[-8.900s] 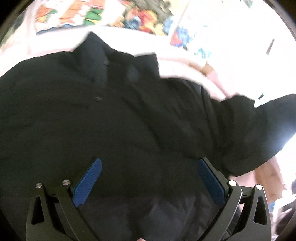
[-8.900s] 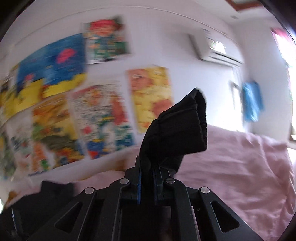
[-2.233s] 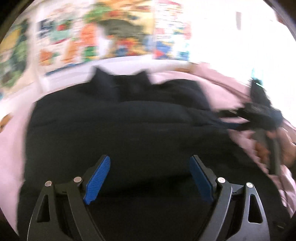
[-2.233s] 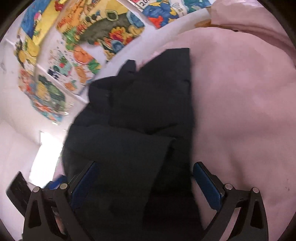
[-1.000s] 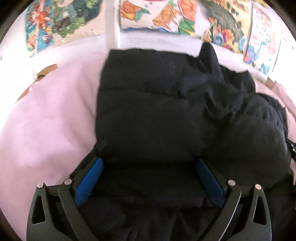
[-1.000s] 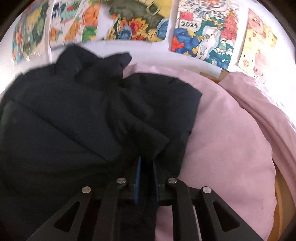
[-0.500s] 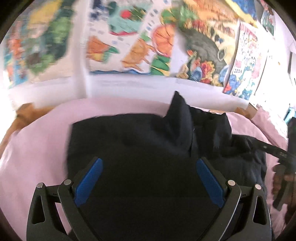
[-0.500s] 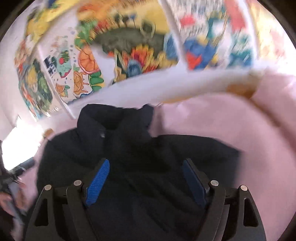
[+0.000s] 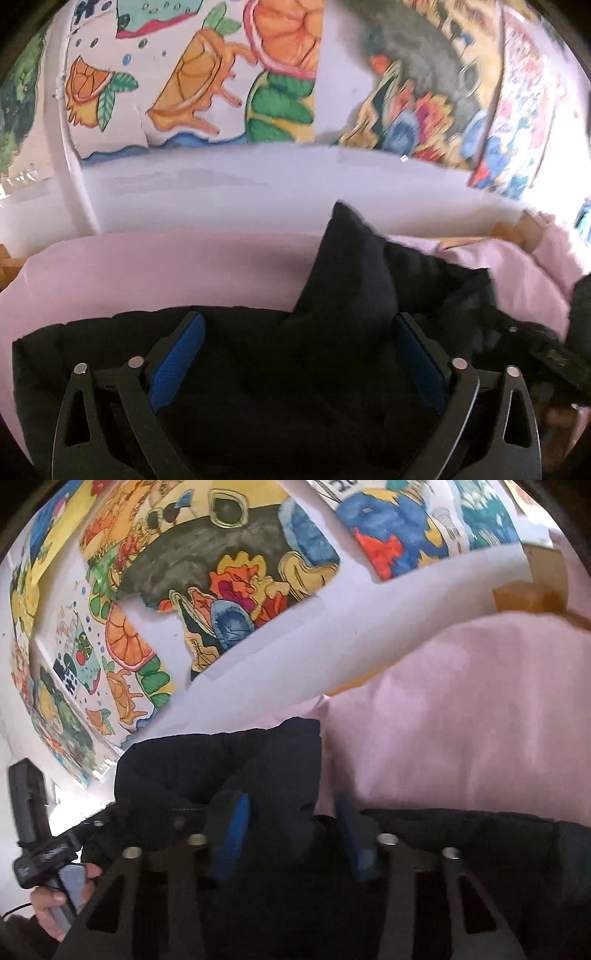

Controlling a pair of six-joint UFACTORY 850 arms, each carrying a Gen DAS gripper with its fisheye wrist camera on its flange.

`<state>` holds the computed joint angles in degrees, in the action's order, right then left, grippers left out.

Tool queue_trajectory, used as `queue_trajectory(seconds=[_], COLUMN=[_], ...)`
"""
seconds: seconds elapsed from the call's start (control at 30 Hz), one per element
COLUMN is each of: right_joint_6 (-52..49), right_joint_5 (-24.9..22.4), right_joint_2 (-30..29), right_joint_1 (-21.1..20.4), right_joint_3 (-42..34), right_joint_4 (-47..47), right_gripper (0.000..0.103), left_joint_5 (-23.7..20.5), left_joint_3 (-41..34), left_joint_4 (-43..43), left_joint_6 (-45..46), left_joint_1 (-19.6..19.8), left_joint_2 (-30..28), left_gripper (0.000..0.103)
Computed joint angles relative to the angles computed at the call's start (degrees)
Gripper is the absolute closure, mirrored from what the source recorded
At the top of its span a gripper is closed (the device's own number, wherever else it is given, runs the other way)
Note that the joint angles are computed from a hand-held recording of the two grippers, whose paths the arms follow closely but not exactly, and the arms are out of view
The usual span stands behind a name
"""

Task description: Fold large clothes

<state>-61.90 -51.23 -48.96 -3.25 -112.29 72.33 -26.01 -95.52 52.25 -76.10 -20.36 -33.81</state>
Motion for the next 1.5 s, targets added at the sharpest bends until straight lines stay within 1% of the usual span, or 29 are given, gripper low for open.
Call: queue_trajectory(seconds=[0.03,0.07,0.1,0.13,0.17,0.2,0.23,0.27,0.3,0.33,0.4,0.47,0.57,0.67,0.77,0.87,0.97,1.07,1.2,1.3,1.33,1.4,1.43,1.5], right_joint_6=[-0.6,-1.9,-3.0,-4.3,-5.7,-7.3,-9.1,-10.4,-11.7,-12.5,-14.0,-15.0,-18.0,-23.1,-32.6,-39.3,-47.2,-52.4,-53.6,-54.0,-53.6,-50.7,-48.8,-48.3], right_joint_5=[-0.1,-0.1,0.4,0.9,1.4,1.7,1.5,1.3,0.7,0.1,-1.6,-3.1,-4.8,-5.2,-4.3,-3.6,-1.1,1.2,2.8,3.9,3.8,1.9,-0.2,-3.8], right_joint_2=[0.0,0.1,0.5,1.0,1.6,2.2,2.8,3.3,4.0,4.5,5.8,7.0,9.7,13.1,18.4,22.5,26.0,28.0,28.4,28.7,28.9,29.0,28.9,29.7], right_joint_1=[-0.1,0.0,0.0,0.1,0.3,0.3,0.2,0.0,-0.2,-0.4,-1.0,-1.4,-2.1,-2.4,-2.9,-3.4,-3.7,-3.7,-3.8,-3.7,-3.7,-4.4,-5.1,-6.7], right_joint_3=[0.3,0.9,1.6,2.6,3.6,4.7,5.7,6.5,7.4,7.9,9.0,9.7,11.6,14.7,20.6,25.8,32.2,36.4,38.5,39.6,39.7,38.9,38.1,37.8], right_joint_4=[0.5,1.3,1.8,2.4,3.0,4.0,5.2,6.2,7.4,8.2,9.2,9.1,8.4,7.3,6.0,5.0,4.7,4.7,4.1,3.8,3.5,1.8,1.5,4.1], right_gripper=[0.070,0.073,0.076,0.080,0.083,0.084,0.085,0.086,0.086,0.086,0.087,0.087,0.088,0.089,0.090,0.090,0.090,0.091,0.091,0.090,0.088,0.086,0.086,0.086], left_joint_5=[0.5,1.3,2.1,3.2,4.0,4.8,4.9,5.3,6.3,6.3,7.4,9.1,10.1,11.1,10.8,11.1,10.9,10.1,9.8,7.8,7.4,6.9,6.9,6.9], left_joint_3=[0.5,1.3,1.9,2.6,3.2,4.1,4.2,4.6,5.2,6.0,7.3,9.8,12.9,17.1,21.7,26.4,30.1,33.0,35.7,36.9,37.4,38.4,38.7,38.8], left_joint_4=[1.7,3.2,3.7,3.3,2.9,4.0,4.6,5.3,5.5,6.8,8.2,11.3,17.7,24.3,31.9,39.9,45.1,48.8,54.7,57.9,60.0,65.6,66.9,67.4], left_joint_6=[-1.8,-3.6,-4.5,-4.7,-4.7,-6.2,-7.1,-8.0,-8.3,-10.0,-13.0,-17.5,-22.2,-29.5,-36.3,-45.1,-51.2,-55.6,-62.6,-65.1,-67.3,-73.2,-74.5,-74.6], left_joint_1=[0.0,0.2,0.4,0.7,0.9,0.9,0.8,0.7,0.7,0.5,0.3,0.2,-0.5,-1.5,-2.8,-3.8,-5.0,-6.0,-6.5,-6.9,-7.0,-6.7,-6.6,-6.5], left_joint_2=[-0.1,0.2,0.3,0.6,1.0,1.7,1.9,2.3,3.0,3.8,5.4,7.8,10.9,14.8,18.7,21.7,23.7,25.2,25.5,24.4,24.2,24.3,24.4,24.3], left_gripper=[0.015,0.029,0.037,0.052,0.063,0.068,0.075,0.084,0.086,0.089,0.091,0.092,0.094,0.094,0.095,0.095,0.095,0.096,0.096,0.096,0.096,0.096,0.096,0.096])
